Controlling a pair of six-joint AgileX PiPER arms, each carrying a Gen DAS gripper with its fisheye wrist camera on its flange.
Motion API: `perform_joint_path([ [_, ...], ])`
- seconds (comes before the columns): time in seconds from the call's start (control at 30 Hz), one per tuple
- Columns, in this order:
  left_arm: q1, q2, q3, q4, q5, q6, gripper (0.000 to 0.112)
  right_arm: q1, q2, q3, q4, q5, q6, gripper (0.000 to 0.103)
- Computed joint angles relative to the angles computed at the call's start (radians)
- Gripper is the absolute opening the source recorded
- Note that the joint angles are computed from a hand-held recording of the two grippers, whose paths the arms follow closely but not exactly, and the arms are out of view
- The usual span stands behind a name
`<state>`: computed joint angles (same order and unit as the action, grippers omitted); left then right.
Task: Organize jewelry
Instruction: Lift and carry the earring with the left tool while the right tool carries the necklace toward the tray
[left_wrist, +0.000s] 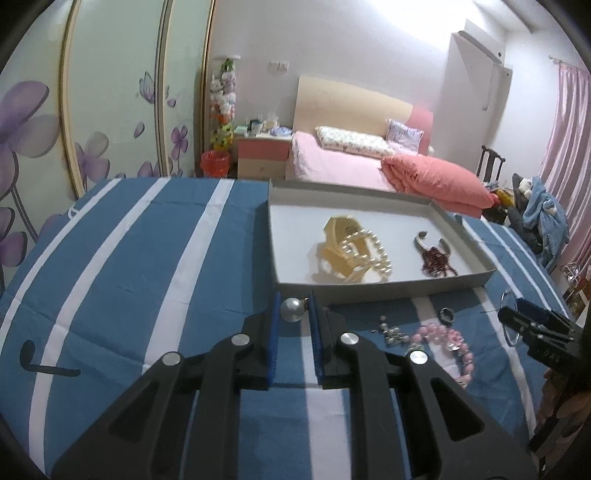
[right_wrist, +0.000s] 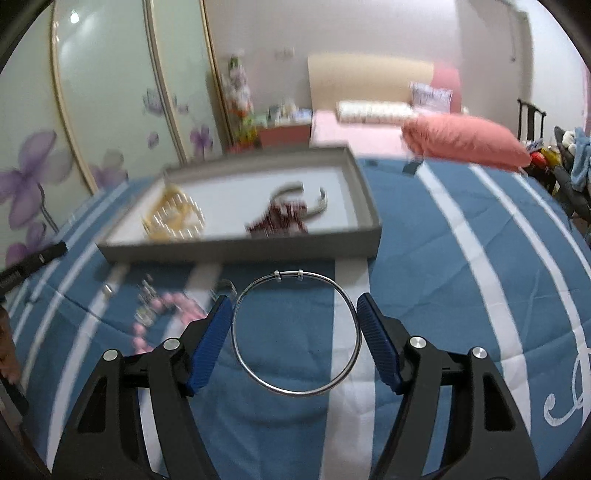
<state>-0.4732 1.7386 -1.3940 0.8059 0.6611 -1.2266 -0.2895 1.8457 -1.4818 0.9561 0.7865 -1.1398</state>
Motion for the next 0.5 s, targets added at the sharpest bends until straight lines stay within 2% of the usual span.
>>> perform_joint_path([
  [0.23, -0.109, -0.031, 0.033, 0.232, 0.069, -0.209, 0.016, -0.033, -0.138, 0.183, 0.438, -0.037, -0.397, 0.07],
  [0.5, -0.205, -0.041, 0.052, 0.405, 0.171, -0.332, 0.016, -0.043, -0.209, 0.33, 0.787, -0.027, -0.733, 0.07],
])
